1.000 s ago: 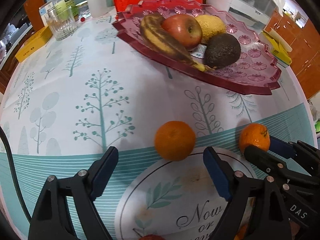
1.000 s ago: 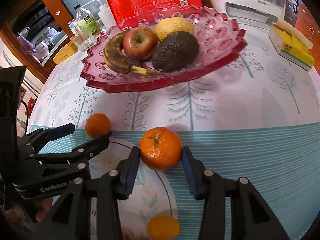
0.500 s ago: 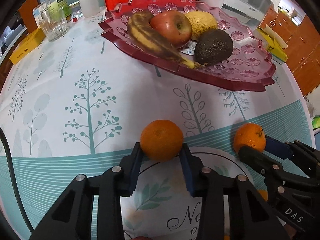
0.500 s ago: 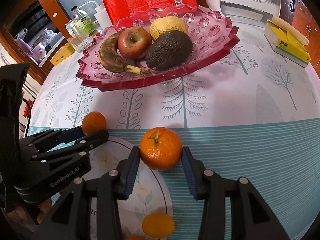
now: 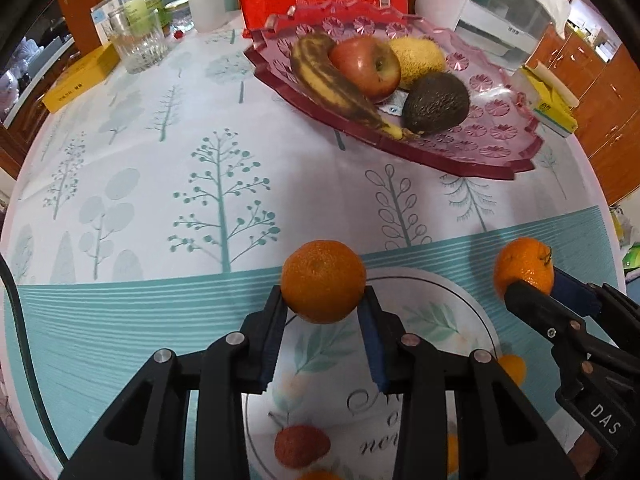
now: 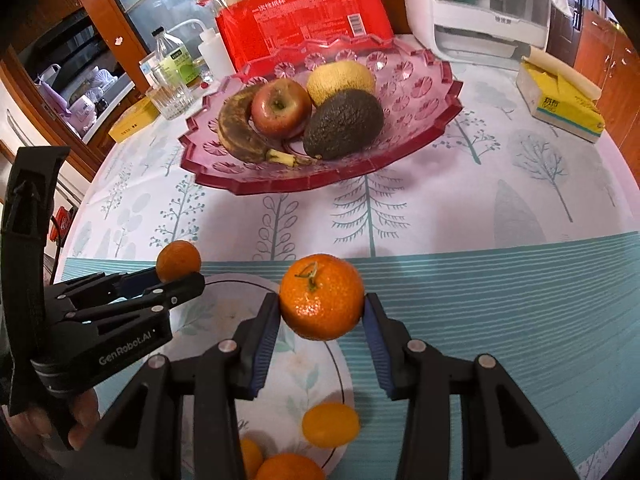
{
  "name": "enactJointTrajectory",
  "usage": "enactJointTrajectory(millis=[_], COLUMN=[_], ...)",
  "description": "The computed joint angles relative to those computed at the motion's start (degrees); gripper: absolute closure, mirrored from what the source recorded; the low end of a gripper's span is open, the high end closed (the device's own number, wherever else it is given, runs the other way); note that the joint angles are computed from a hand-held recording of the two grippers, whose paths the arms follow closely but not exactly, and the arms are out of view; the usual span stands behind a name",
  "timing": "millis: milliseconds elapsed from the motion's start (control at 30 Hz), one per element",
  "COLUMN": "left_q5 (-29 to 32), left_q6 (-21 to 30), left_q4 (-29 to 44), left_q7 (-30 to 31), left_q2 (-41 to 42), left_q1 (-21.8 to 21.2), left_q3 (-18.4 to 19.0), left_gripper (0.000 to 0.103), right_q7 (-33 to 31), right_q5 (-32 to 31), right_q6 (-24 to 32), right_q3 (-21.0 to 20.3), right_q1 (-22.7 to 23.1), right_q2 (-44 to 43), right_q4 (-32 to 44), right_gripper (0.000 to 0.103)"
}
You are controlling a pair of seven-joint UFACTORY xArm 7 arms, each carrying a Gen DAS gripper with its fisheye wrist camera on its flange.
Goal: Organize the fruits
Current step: 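Carry the orange with the left gripper while the right gripper carries its orange to the bowl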
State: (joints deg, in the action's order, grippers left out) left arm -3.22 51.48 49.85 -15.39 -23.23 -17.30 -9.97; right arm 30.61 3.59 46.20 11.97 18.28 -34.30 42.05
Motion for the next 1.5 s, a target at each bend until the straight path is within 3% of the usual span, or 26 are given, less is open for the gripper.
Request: enactJointTrajectory(millis=[300,567,867,1100,1267,1500], left_q5=[0.8,1.6,4.6,10.0,11.9,11.2], left_q6=[6.3,11.0,16.3,16.2,14.0,11.4], left_q4=[0.3,10.0,29.6,41.5,41.8,37.4], left_q7=[1.6,7.6,13.7,12.9,9.3,6.5], left_q2=[-7.6,-8.4,1.0,10.2,15.4,21.1], left_q1=[-0.1,1.5,4.3,4.5,2.7,-0.6], left_q3=[0.0,1.5,0.9,-1.5,-1.9,-1.2], left_gripper=[0.068,0.068,0.068,0.068,0.068,0.068], right_q7=[3.5,3.2,-3.4,-7.4,-8.9,-11.0], right_q5=[-1.1,-3.8,-9.7,-12.9,-11.9,-7.7], right_q6=[4.3,9.5,15.2,16.2,14.8,11.6], right_q3=[2.6,3.5,3.4,2.5,0.3,-2.7], right_q1=[0.5,-0.7,-5.6,-8.8,-8.6,-7.0], right_q2=[-5.4,-6.6,-0.5,7.9,13.5,17.0], right_q4=[1.7,10.0,27.8,39.3,41.0,34.3], right_gripper=[0.060,0.060,0.061,0.060,0.060,0.060])
